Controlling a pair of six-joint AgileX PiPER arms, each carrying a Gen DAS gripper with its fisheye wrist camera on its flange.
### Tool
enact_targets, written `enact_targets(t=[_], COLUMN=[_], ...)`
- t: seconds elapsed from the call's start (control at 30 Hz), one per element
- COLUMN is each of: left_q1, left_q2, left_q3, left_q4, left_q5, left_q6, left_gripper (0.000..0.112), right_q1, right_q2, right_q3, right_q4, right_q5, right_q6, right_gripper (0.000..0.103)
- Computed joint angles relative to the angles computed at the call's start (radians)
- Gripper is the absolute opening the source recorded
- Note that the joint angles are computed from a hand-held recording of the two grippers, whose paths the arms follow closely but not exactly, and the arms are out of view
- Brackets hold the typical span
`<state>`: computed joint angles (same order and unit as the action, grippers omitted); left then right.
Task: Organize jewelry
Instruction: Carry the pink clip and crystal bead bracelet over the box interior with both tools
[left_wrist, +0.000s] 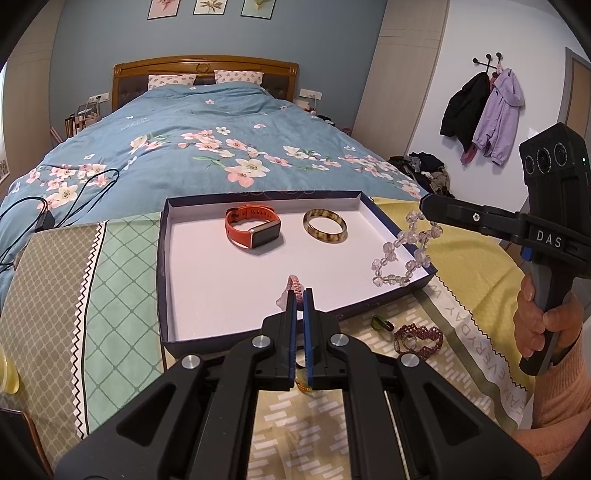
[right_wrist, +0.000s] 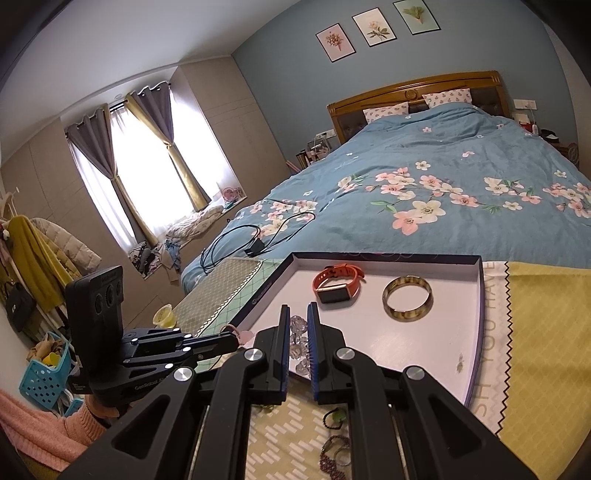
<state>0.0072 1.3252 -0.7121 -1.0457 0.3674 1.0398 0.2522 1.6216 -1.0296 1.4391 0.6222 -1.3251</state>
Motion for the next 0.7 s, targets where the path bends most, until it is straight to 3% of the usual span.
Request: enact_targets(t=[0.7], left_q1=[-0.004], left_q2=[0.130], left_q3=[-0.105], left_q4=[0.022], left_q5=[-0.026], left_q6=[-0.016], left_gripper=[0.004], right_q1=[0.011], right_q2=[0.154], right_q3=[-0.182], right_q4=[-0.118], right_q5=[-0.030], right_q6=[0.133], right_gripper=[0.008])
